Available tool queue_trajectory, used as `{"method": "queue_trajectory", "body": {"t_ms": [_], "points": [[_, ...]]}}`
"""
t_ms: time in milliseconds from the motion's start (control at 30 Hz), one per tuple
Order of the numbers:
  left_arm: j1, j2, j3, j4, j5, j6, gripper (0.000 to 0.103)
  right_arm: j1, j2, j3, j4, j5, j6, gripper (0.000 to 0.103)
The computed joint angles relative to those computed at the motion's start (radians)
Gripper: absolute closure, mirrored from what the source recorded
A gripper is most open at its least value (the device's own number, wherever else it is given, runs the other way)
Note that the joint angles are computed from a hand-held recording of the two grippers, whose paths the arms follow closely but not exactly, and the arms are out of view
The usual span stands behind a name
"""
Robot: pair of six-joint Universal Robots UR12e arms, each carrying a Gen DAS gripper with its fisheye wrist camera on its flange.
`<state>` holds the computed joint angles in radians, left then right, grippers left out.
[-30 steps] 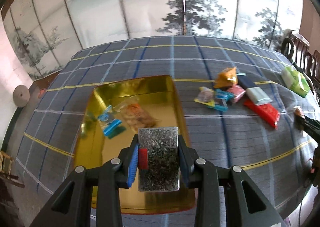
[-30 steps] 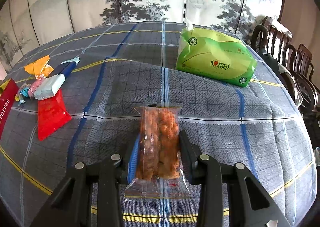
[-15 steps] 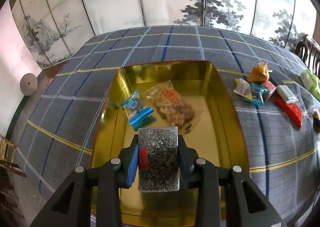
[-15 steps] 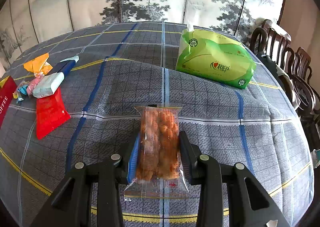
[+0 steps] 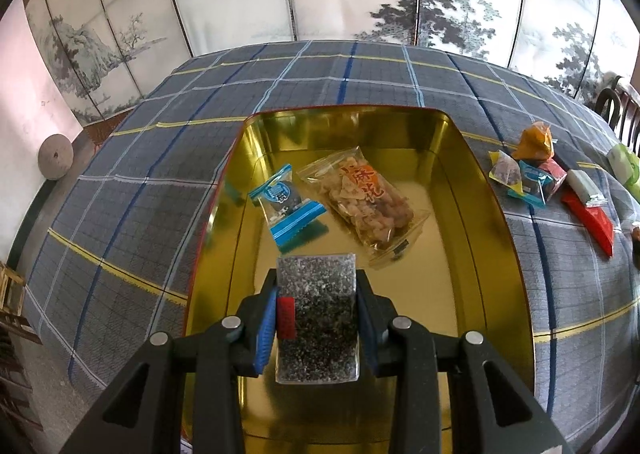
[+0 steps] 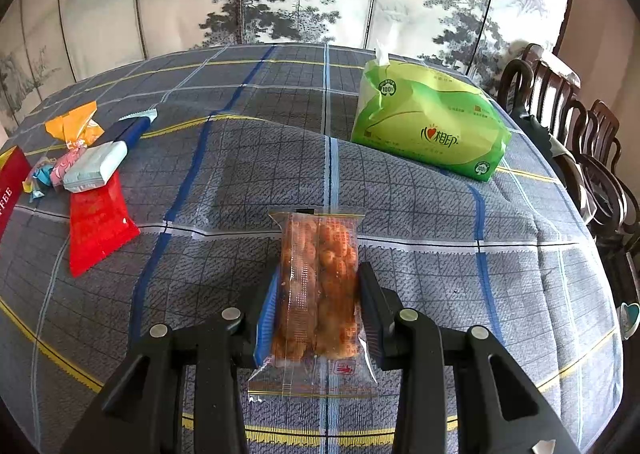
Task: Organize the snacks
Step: 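Lower the grey sesame bar into the gold tin and open the left gripper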
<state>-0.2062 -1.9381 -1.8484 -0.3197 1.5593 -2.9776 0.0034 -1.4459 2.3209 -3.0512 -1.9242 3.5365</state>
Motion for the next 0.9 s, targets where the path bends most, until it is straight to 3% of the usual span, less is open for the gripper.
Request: {"method": "queue_trajectory", "body": {"t_ms": [633,900], "points": [[0.009,-0.012,0.003,0.009,-0.007,-0.006,0.067,0.013,0.003,-0.007,0.01,-0.013,0.009,0.069],[0.007,-0.01,-0.011,0.068,0.002,0.006,0.066,0.018,0.003,-0.009,0.015,-0.019,0.012,0.069]]}}
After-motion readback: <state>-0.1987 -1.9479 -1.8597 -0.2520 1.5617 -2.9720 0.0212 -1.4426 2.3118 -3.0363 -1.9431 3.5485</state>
